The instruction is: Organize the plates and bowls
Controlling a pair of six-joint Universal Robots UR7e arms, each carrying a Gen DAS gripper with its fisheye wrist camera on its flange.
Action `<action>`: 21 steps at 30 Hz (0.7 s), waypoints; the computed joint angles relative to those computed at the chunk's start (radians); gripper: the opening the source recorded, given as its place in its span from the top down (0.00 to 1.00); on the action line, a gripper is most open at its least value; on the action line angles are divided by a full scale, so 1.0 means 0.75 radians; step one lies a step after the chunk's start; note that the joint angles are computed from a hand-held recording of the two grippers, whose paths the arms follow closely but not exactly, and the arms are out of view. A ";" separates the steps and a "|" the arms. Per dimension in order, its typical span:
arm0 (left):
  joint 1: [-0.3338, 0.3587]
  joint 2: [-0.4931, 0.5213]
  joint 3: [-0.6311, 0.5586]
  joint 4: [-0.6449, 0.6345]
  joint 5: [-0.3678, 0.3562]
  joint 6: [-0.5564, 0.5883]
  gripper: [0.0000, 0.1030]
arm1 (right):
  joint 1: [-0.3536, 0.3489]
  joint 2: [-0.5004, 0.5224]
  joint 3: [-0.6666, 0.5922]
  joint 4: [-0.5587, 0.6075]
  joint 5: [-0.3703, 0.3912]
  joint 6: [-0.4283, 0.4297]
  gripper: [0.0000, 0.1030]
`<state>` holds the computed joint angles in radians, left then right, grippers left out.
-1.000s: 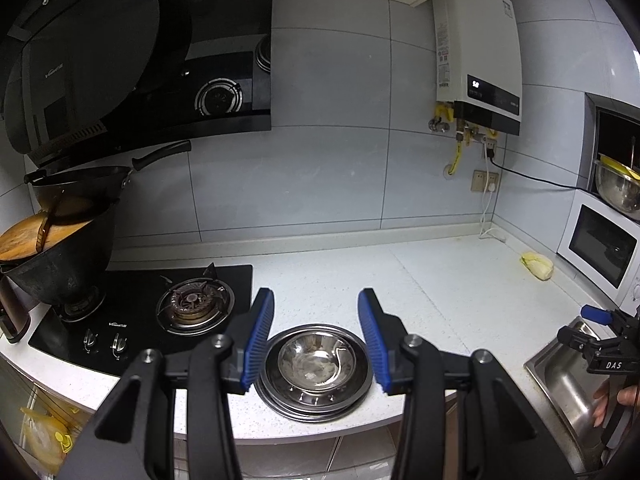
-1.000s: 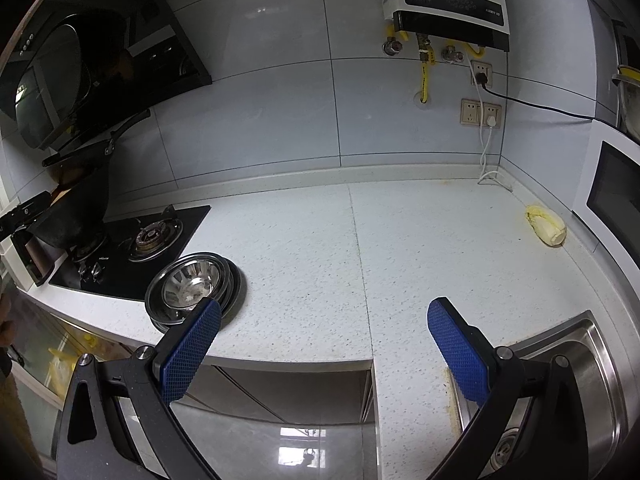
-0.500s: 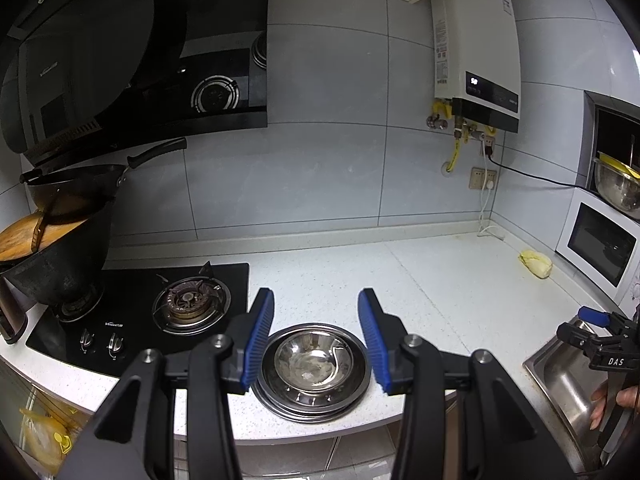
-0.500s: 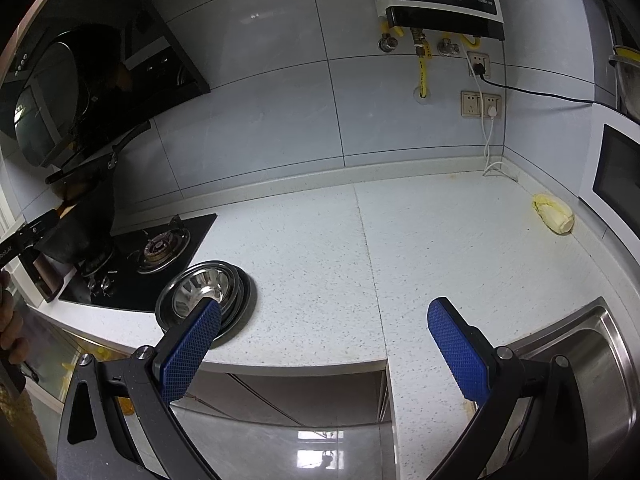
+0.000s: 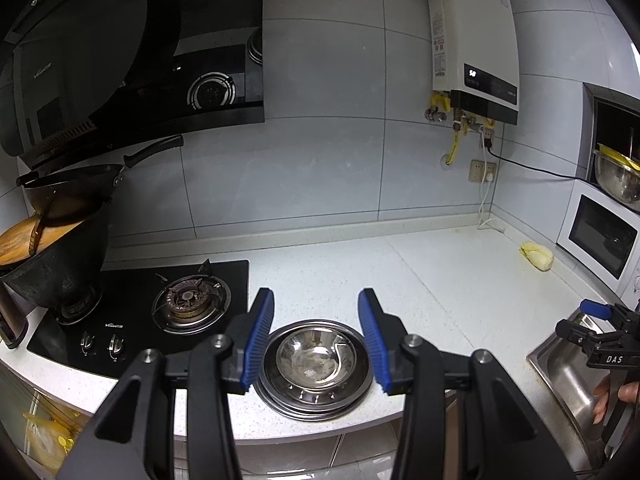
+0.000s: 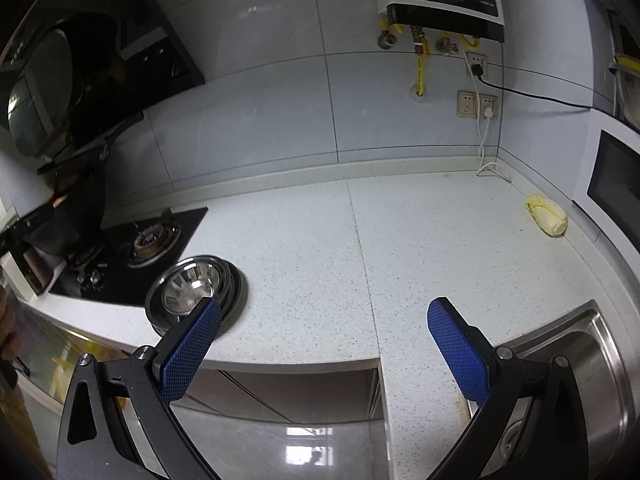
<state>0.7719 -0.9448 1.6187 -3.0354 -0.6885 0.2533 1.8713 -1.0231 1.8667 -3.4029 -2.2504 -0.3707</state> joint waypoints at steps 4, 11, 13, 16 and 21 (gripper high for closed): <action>-0.002 -0.001 0.000 -0.006 0.017 0.002 0.59 | -0.001 0.010 -0.013 0.027 0.007 -0.022 0.01; 0.004 0.001 -0.008 0.006 0.023 -0.010 0.59 | -0.002 0.027 -0.023 0.038 0.020 -0.043 0.01; 0.008 0.002 -0.012 0.018 0.021 -0.021 0.59 | -0.005 0.029 -0.029 0.058 0.021 -0.040 0.01; 0.012 0.005 -0.020 0.035 0.023 -0.033 0.59 | -0.009 0.034 -0.047 0.109 0.005 -0.027 0.01; 0.014 0.008 -0.024 0.032 0.023 -0.029 0.59 | -0.014 0.036 -0.065 0.202 -0.007 0.000 0.01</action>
